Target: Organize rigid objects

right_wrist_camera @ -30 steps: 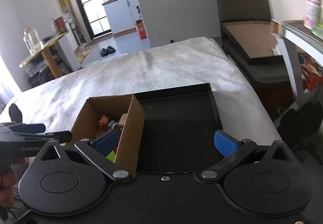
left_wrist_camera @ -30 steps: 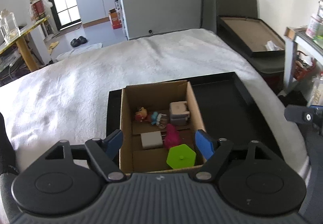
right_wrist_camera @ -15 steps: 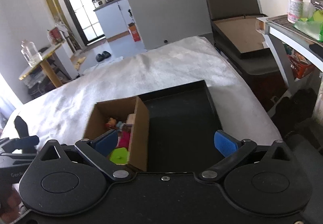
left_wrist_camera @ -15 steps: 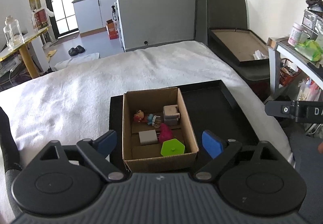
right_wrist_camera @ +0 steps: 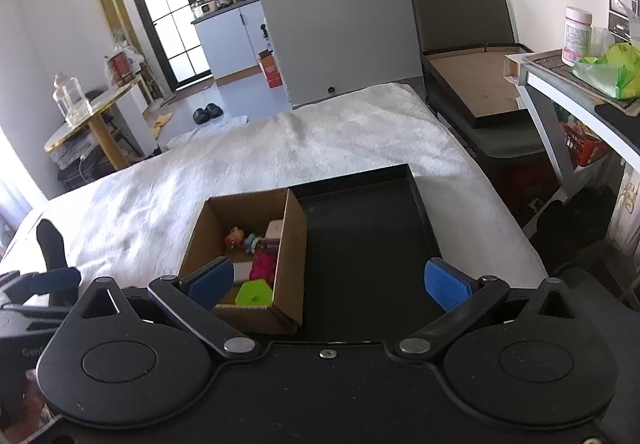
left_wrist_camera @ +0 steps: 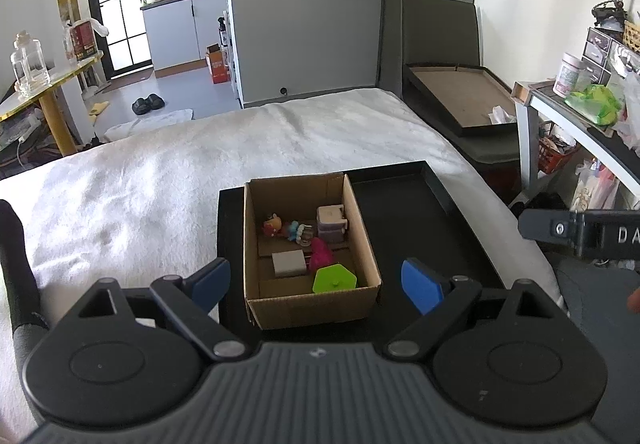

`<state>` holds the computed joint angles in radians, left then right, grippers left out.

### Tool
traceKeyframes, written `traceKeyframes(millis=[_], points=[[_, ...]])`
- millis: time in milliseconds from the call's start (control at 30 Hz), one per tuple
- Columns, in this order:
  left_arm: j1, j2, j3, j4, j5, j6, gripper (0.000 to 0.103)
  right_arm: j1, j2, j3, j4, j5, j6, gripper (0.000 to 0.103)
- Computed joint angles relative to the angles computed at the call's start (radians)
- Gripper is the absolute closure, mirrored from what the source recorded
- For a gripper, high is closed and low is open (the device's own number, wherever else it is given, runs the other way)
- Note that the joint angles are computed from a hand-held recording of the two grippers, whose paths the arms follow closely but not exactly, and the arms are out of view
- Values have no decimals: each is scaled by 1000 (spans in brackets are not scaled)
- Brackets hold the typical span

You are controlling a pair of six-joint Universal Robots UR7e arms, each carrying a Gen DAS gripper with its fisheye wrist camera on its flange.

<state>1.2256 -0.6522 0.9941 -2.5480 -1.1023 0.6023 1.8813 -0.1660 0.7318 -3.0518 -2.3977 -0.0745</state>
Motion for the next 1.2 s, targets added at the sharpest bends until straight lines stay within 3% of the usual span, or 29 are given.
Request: traceKeyframes(millis=[833,1200], points=[[0,-30,70,-17,7,33,6,20,-52,139,-16,-37,60,0],[0,-39,83,-12,11,32,6,25,-48,138,-21,-45,43,0]])
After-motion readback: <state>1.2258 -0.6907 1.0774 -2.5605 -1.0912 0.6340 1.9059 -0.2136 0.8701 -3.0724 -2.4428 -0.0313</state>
